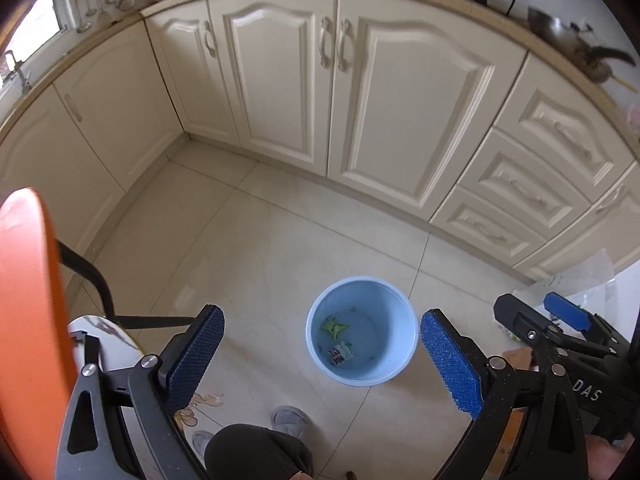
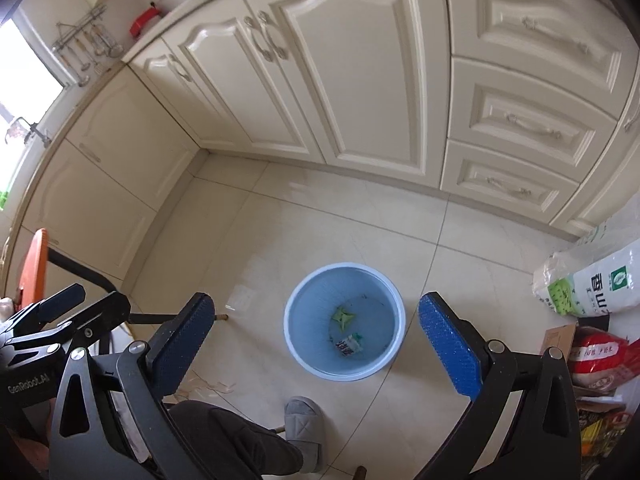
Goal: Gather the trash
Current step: 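Release both items into the blue bin and return to the table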
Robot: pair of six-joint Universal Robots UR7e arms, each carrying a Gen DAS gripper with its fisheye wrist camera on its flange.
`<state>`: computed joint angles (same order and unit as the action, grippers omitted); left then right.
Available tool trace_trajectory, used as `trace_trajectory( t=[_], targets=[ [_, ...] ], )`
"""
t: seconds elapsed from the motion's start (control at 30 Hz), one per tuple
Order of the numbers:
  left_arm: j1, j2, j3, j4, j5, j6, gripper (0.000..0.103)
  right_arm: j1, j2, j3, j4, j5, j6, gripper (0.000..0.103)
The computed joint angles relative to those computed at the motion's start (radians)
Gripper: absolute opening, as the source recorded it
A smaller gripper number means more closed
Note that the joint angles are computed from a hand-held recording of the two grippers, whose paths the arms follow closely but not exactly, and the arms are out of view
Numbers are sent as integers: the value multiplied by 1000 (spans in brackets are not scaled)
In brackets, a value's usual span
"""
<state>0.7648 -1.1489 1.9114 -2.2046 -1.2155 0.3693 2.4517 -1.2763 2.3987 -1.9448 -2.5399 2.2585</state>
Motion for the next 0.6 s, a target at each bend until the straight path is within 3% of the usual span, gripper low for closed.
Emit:
trace_trajectory(
  t=[0.3, 0.33, 0.47, 0.6],
  targets=[
    [28, -193, -37, 41, -66, 36, 97, 100, 88, -276, 405, -46, 155, 103],
    [56, -223, -54, 48, -71, 64, 97, 110, 106, -314, 445, -61, 164, 103],
    [85, -299, -97, 73, -85, 73, 100, 134, 175, -448, 568, -110, 178, 103],
    [119, -416, -99, 87, -93, 96, 101, 147, 258, -581, 638, -179, 134, 103]
  ],
)
